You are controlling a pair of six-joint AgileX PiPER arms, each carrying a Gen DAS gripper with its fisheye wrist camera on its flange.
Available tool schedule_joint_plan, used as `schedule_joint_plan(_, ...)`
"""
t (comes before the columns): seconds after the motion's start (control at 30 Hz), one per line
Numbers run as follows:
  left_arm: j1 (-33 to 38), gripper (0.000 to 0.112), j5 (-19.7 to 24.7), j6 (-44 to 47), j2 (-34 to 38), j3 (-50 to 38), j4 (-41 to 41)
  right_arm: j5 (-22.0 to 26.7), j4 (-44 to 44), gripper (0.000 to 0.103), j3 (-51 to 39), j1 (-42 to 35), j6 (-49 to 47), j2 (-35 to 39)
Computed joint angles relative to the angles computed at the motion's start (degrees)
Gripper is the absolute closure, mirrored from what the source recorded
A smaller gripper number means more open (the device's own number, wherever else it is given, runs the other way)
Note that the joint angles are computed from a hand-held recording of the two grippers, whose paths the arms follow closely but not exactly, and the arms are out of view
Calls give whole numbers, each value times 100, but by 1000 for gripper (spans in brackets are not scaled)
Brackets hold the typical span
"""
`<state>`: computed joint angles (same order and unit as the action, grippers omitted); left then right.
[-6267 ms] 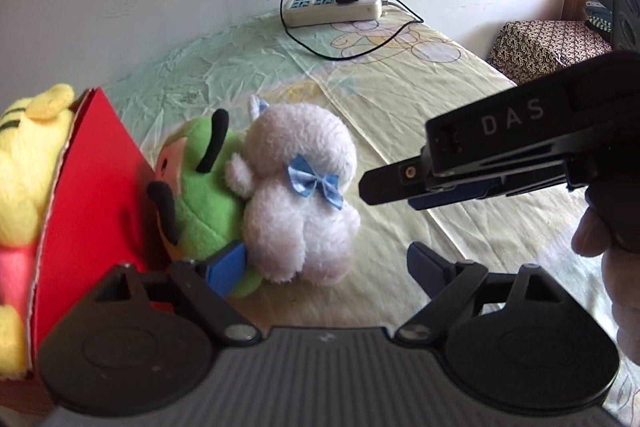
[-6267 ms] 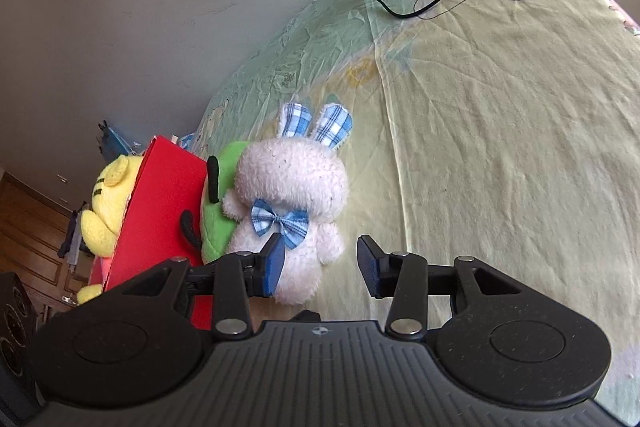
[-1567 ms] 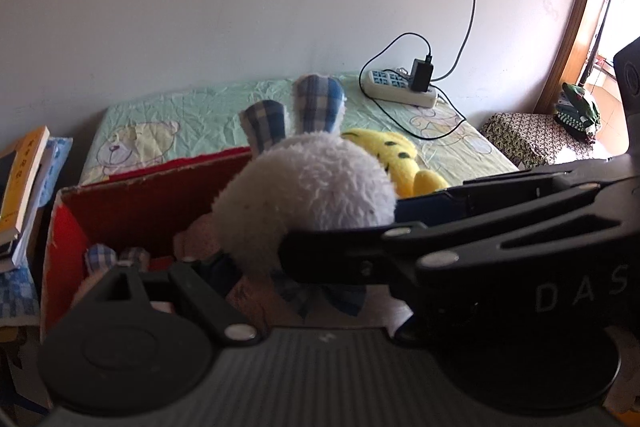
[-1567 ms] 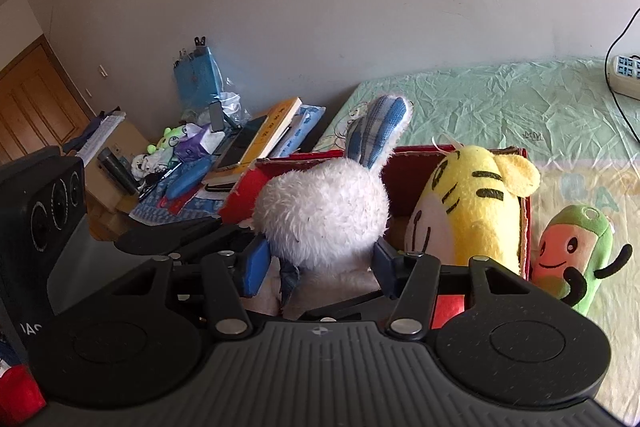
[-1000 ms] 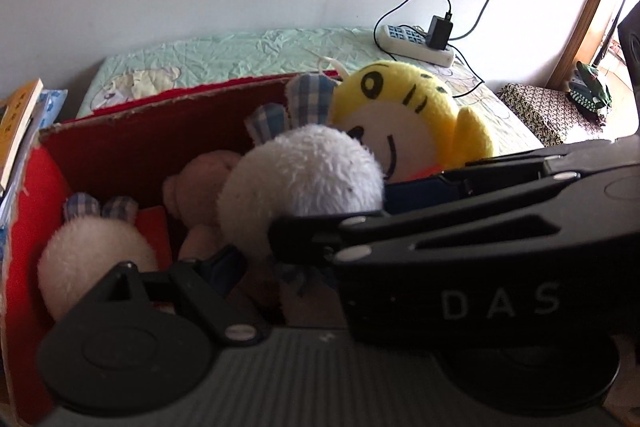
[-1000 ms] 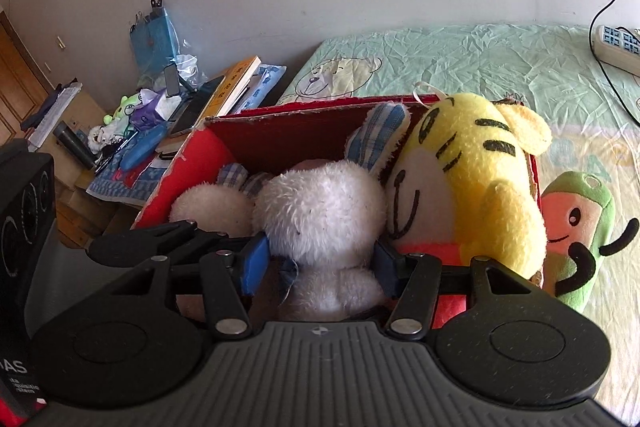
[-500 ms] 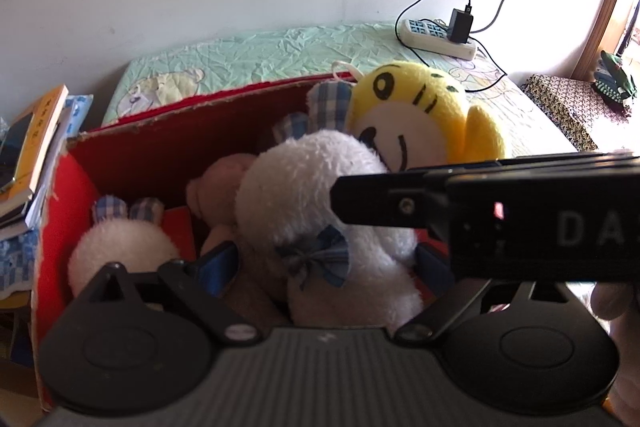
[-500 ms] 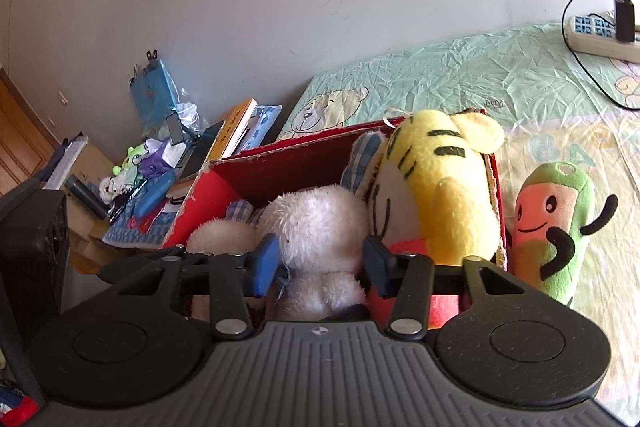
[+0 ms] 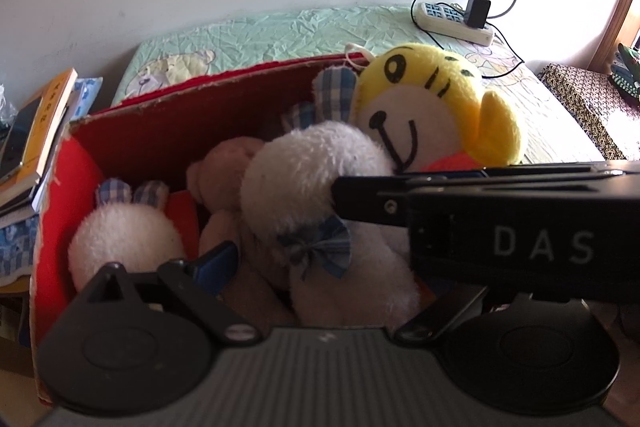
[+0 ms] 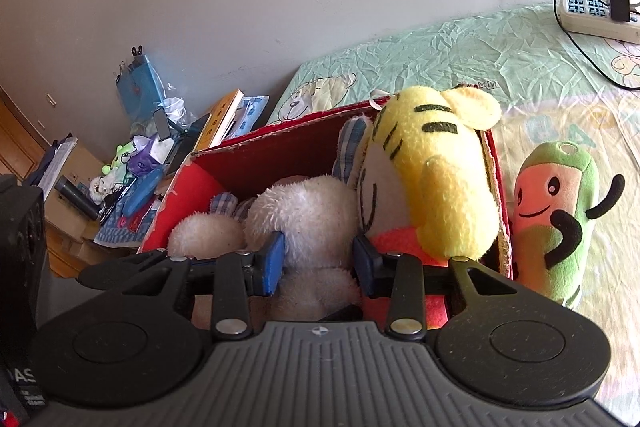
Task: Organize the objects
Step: 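Lower the white bunny into the red box, then open the right tool and withdraw it from the box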
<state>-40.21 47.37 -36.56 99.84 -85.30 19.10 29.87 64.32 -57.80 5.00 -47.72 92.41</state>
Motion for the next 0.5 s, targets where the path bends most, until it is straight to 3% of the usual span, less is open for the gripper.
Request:
schedule_joint_plan(0.33, -212, 16, 363, -348, 26, -254, 302, 52, 81, 63, 362, -197, -176, -578)
schedule_joint_plan(0.5, -518, 12, 687, -752, 73, -348, 857, 40, 201, 63, 593, -269, -353, -788)
